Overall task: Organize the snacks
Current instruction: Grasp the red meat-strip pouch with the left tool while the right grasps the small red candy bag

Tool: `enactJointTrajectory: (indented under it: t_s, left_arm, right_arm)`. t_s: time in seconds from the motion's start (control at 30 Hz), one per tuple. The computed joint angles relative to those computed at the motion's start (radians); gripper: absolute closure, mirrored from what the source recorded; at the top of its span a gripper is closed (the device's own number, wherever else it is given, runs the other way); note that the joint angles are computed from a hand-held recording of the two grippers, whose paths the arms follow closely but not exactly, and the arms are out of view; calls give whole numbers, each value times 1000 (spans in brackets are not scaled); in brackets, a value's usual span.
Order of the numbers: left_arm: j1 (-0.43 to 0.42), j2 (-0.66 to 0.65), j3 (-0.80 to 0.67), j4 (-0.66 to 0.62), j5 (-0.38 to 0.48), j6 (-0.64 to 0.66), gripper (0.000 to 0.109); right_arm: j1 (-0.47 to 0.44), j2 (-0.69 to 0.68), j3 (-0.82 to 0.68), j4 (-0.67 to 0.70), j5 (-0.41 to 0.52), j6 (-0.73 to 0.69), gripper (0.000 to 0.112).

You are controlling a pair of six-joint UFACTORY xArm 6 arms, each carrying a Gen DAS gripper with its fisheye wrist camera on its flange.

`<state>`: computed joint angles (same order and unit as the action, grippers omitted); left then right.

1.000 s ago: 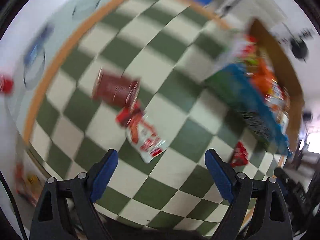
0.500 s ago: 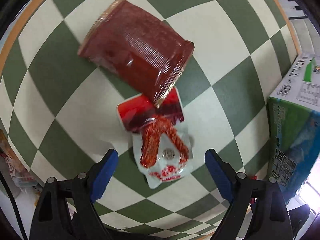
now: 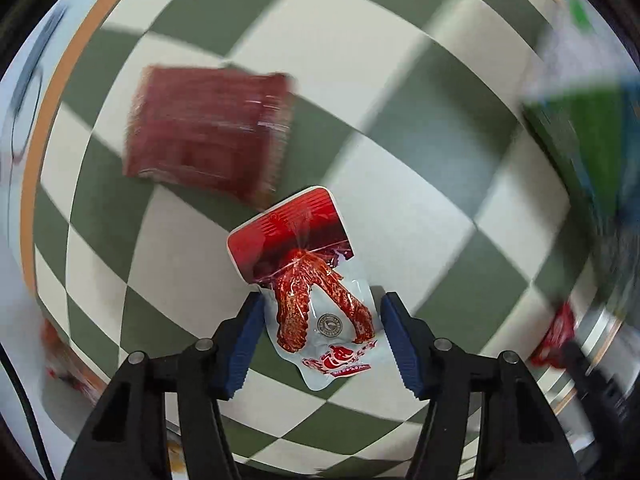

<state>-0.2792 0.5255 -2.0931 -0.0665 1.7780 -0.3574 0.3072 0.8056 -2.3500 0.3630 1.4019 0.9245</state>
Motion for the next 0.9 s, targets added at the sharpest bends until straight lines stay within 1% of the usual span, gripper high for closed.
enactJointTrajectory:
  t_s: [0.17,0.27,0.37,0.4,0.47,0.5,0.57,0.63,0.67,0.7,0.73,0.77,0.83,0.9]
  left_arm:
    - [-139,-73,93,106,-45,136,51]
    - [-211,-101,132,134,-75,176,51]
    - [-265,-116,158,134,-87,182,51]
    - [-275,-123,173,134,-93,182,51]
    - [-282,-105,159,126,-83,179,51]
    - [-284,-116,183,120,-91,173,51]
    - [-283,-123,198,120,-100,167,51]
    - [-278,-128,209,118,-104,172,51]
    - [-275,-137,223,118,-112,174,51]
    - [-242,-142,244,123,-130,207,51]
    - [-223,-144,237,127,-124,227,51]
    - [-220,-153,259,128,-132,228,51]
    - [-204,-146,239,130,-125,244,51]
    - [-199,-160,262,128,-135,243,51]
  right_arm:
    - [7,-18,21,14,30,-43,81]
    - [14,-76,110,29,31,-81,81]
    - [25,-146,221,51,19,-108,81]
    - [28,-156,237,55,22,-116,81]
    - [32,-195,303,66,-12,-119,79]
    - [32,-210,331,70,-26,-121,77]
    - [31,-211,338,77,-22,-129,66]
    - [34,-218,350,70,-35,-126,63]
    - [34,-223,361,72,-44,-122,63]
    - [33,-225,368,74,-50,-117,63]
    - [33,-218,362,72,-48,-115,63]
    - [33,-218,366,71,-54,-114,62]
    - [32,-211,367,84,-61,-116,62]
    - [31,-216,387,97,-78,-116,63]
